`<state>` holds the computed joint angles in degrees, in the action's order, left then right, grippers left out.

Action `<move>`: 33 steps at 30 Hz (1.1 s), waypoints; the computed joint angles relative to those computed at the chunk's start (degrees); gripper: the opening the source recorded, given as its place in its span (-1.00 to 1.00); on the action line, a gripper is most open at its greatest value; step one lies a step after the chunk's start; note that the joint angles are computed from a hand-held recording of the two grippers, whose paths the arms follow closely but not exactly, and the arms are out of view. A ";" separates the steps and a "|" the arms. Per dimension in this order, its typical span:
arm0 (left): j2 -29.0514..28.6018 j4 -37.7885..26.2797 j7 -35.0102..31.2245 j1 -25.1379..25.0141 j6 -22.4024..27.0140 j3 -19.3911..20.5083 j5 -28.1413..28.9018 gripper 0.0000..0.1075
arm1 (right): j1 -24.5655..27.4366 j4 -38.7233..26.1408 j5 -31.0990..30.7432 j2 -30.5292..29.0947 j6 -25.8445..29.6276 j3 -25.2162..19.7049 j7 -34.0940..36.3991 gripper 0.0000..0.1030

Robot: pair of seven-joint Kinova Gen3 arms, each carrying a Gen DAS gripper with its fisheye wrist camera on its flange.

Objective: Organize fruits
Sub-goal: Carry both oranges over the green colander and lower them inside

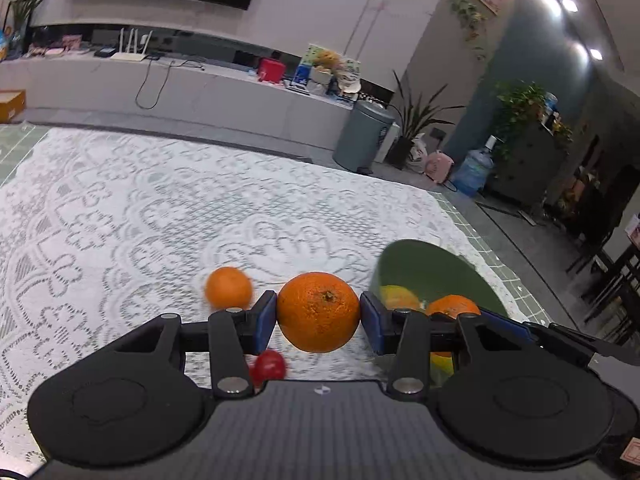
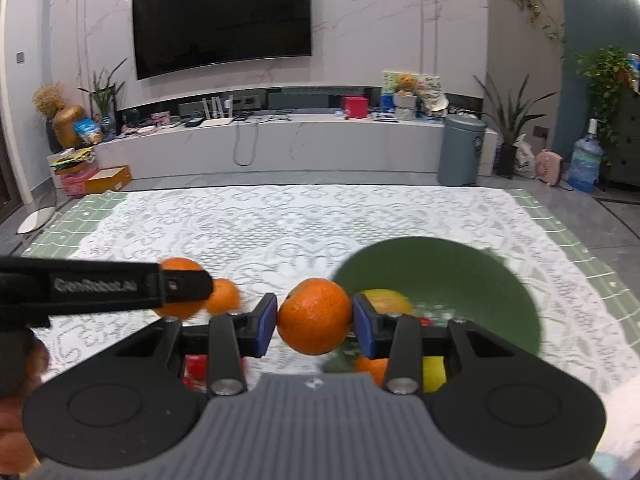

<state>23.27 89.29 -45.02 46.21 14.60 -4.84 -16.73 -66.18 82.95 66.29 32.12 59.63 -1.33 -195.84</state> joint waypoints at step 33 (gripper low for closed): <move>18.83 -36.66 -24.13 1.65 32.05 8.72 0.92 -0.05 | 14.48 9.65 -13.87 -8.48 -6.57 -4.43 10.39 -0.25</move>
<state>42.10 52.63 -69.15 47.86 46.65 3.88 -15.82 -51.70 92.60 52.42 23.64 53.06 -5.77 -185.45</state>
